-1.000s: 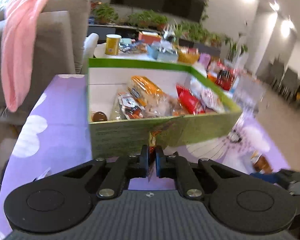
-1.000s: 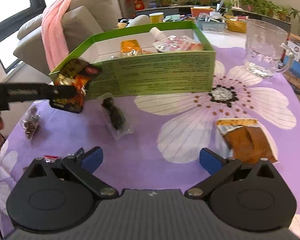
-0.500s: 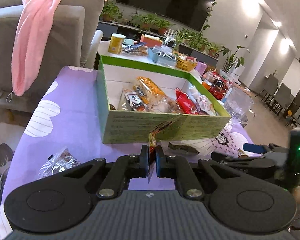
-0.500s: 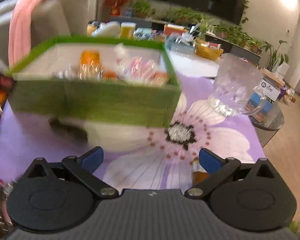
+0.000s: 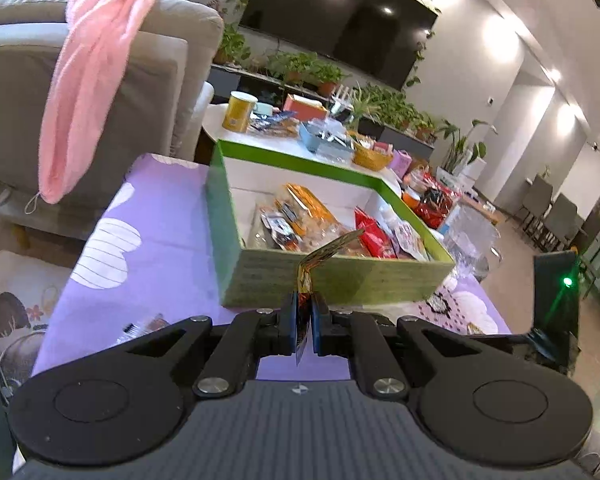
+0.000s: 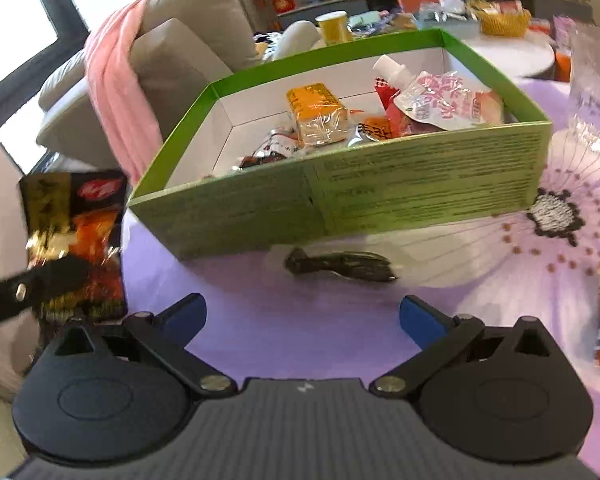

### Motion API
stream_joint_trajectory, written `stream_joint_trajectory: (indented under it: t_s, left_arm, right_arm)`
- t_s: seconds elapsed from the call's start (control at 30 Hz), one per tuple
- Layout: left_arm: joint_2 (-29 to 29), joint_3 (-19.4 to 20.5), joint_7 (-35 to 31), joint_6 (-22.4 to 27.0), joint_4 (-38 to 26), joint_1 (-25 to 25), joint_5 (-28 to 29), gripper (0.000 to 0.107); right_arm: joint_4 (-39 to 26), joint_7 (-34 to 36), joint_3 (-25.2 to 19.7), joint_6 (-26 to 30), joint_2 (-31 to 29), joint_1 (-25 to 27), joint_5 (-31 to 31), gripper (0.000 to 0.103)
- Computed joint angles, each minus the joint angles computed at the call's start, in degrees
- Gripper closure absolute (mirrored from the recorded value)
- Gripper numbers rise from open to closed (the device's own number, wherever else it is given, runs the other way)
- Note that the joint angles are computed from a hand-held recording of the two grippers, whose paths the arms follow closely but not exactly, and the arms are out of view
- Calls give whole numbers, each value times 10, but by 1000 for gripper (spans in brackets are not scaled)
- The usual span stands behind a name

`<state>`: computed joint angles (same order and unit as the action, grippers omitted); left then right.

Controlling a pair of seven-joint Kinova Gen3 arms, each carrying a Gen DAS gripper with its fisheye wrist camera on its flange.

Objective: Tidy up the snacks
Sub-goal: 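Hold the black packet with left tool while right tool grasps the clear-wrapped dark snack stick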

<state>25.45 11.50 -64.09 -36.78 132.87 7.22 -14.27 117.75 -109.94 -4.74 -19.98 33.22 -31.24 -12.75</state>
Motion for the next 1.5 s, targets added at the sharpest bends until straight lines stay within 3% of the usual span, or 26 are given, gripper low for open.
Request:
stream_joint_trajectory:
  t_s: [0.13,0.23,0.43,0.53,0.67,0.77,0.9,0.97,1.0,1.03,1.1,1.17,1.33,1.5]
  left_arm:
    - [8,3,9,4,-5,-15,-16,101]
    - [15,9,17,8,-12,-28,-35,101]
    - [16,11,25,-10,-4,-39,-51,101]
    - [14,8,27,-15,1,-36,-46,101]
    - [9,8,27,-20,4,-32,-46,101]
    - [7,6,23,-25,6,-30,-51,101]
    - [2,4,21,-19,5,-25,-46,101]
    - [0,3,21,-18,5,-24,-45,101]
    - [0,3,20,-17,5,-24,-44,101]
    - [-1,4,20,-15,4,-23,-45,101]
    - [0,4,20,-12,2,-24,-47,101]
    - [1,5,20,-4,-2,-24,-47,101]
    - [7,6,19,7,-12,-27,-48,101]
    - [22,11,20,17,-26,-30,-50,101]
  right_arm:
    - [-43,26,70,70,0,-67,-71,18]
    - [-63,34,116,90,9,-110,-107,18]
    - [-49,90,204,100,15,-194,-95,19]
    - [-15,79,171,65,-1,-159,-63,44]
    - [29,15,72,4,-19,-54,7,46]
    - [61,51,36,-49,-25,-27,-4,46]
    - [82,64,-8,-85,-25,12,7,45]
    - [73,59,-34,-69,-25,44,31,31]
    - [63,58,-43,-61,-21,54,37,19]
    - [59,55,-44,-63,-19,56,44,11]
    - [62,59,-36,-86,-13,47,42,6]
    - [51,70,-37,-83,-7,49,50,5]
    - [4,124,15,-20,8,-1,3,5]
    - [3,149,33,-33,24,-20,-20,5]
